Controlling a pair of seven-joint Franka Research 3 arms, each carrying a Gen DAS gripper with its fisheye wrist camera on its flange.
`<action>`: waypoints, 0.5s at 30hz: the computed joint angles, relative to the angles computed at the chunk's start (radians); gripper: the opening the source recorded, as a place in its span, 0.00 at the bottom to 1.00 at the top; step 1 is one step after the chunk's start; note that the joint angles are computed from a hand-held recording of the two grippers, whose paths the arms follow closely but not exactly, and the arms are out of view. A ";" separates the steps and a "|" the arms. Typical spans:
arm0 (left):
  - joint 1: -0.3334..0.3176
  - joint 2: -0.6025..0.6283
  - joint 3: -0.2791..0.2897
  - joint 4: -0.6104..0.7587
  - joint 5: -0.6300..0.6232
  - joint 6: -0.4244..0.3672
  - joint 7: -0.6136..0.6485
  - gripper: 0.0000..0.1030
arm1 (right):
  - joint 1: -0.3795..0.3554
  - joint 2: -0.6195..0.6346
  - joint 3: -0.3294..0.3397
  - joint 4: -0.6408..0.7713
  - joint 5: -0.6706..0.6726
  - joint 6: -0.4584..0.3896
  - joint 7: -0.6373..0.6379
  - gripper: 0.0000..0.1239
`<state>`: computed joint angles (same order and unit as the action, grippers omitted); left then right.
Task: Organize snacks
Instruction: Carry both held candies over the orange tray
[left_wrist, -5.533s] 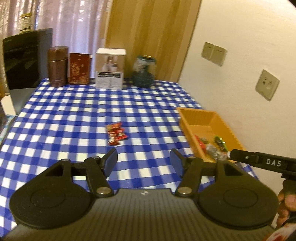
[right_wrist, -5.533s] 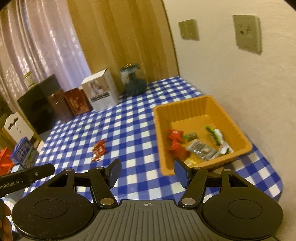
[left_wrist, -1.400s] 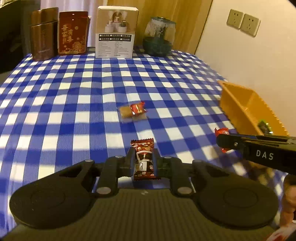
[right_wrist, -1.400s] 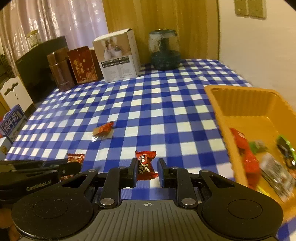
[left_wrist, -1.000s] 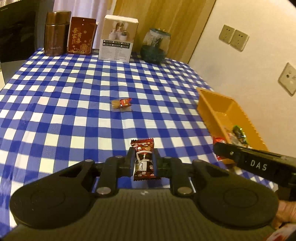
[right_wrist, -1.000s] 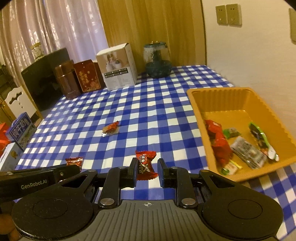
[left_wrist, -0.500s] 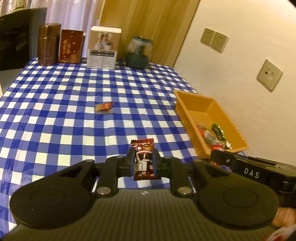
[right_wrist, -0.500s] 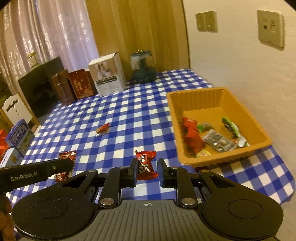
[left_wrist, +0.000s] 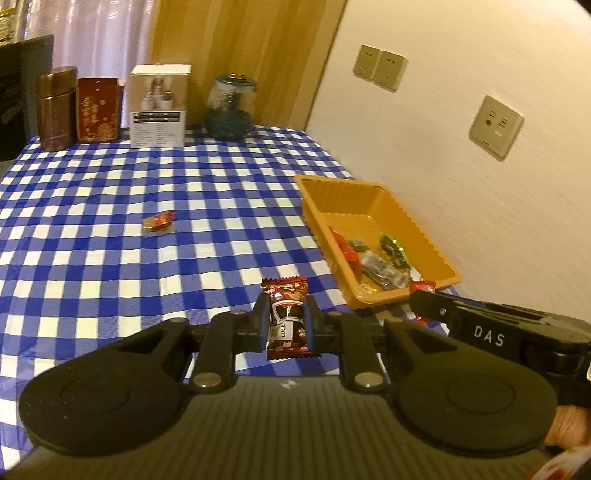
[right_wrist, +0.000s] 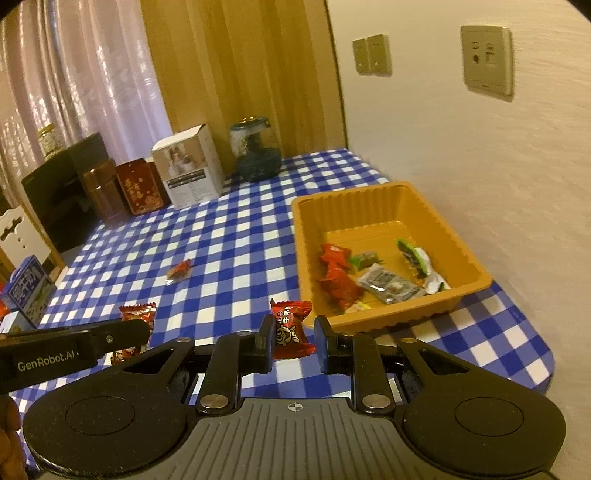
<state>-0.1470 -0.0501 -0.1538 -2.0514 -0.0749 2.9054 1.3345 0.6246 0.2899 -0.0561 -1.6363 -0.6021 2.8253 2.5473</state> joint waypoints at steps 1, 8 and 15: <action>-0.003 0.004 -0.002 0.007 -0.004 -0.003 0.007 0.16 | 0.001 -0.004 -0.005 -0.005 -0.005 0.000 0.008 0.18; -0.014 0.042 -0.022 0.059 -0.020 -0.020 0.037 0.16 | -0.016 -0.034 -0.013 -0.040 -0.049 -0.001 0.063 0.18; -0.024 0.079 -0.047 0.111 -0.036 -0.036 0.064 0.16 | -0.049 -0.062 -0.008 -0.077 -0.090 0.002 0.117 0.18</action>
